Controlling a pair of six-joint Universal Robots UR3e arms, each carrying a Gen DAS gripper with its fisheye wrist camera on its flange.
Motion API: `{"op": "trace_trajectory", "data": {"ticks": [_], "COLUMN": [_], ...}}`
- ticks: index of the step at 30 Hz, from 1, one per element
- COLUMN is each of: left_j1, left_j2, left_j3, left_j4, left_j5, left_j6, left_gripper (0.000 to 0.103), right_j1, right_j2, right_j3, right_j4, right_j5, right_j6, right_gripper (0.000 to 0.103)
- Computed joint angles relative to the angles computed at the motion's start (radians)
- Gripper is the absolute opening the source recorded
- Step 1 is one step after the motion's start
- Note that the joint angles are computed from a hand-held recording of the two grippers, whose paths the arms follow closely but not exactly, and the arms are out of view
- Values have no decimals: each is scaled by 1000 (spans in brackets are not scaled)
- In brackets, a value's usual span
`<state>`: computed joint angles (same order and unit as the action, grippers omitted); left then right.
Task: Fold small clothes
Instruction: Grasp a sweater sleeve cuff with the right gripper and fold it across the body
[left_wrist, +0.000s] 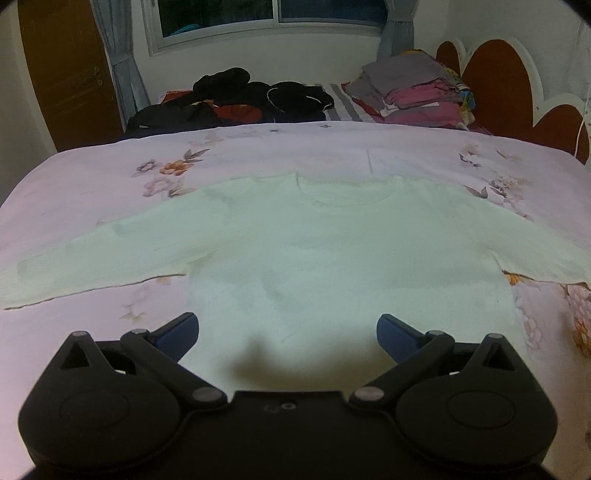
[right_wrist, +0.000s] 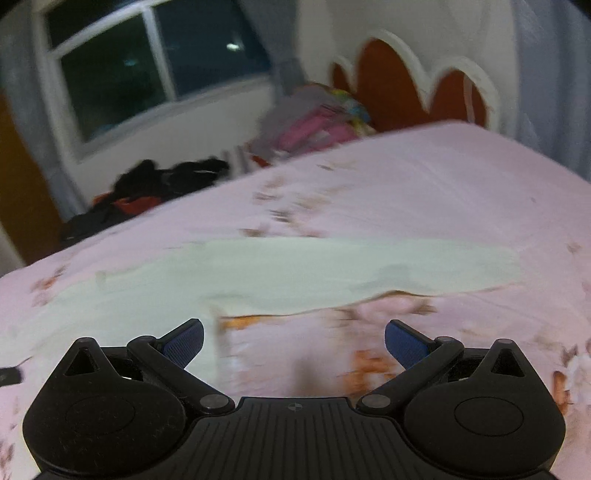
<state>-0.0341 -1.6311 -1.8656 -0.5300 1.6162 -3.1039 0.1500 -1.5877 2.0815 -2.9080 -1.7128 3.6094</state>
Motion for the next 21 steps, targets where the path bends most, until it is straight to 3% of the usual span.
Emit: {"op": "trace_trajectory", "data": {"ticks": [13,15,16,21], "left_j1": [-160,-169,-174,-189], "left_j2": [-291,-313,-324,-359], "left_j3": [241,266,279,328], "left_j4": [38,31,25,1], "left_j5": [104,112,119,144], "left_j6": [-87,-96,-103,-120], "left_gripper": [99,98,98,98], "right_j1": [-388,-440,-467,-564], "right_j2": [22,40,51,89], "right_j3": [181,196,195,214], "right_j4": [-127,-145,-135,-187], "right_j5": [152,182,196,259], "right_j6": [-104,-113,-105,-84], "right_gripper": [102,65,40,40]}}
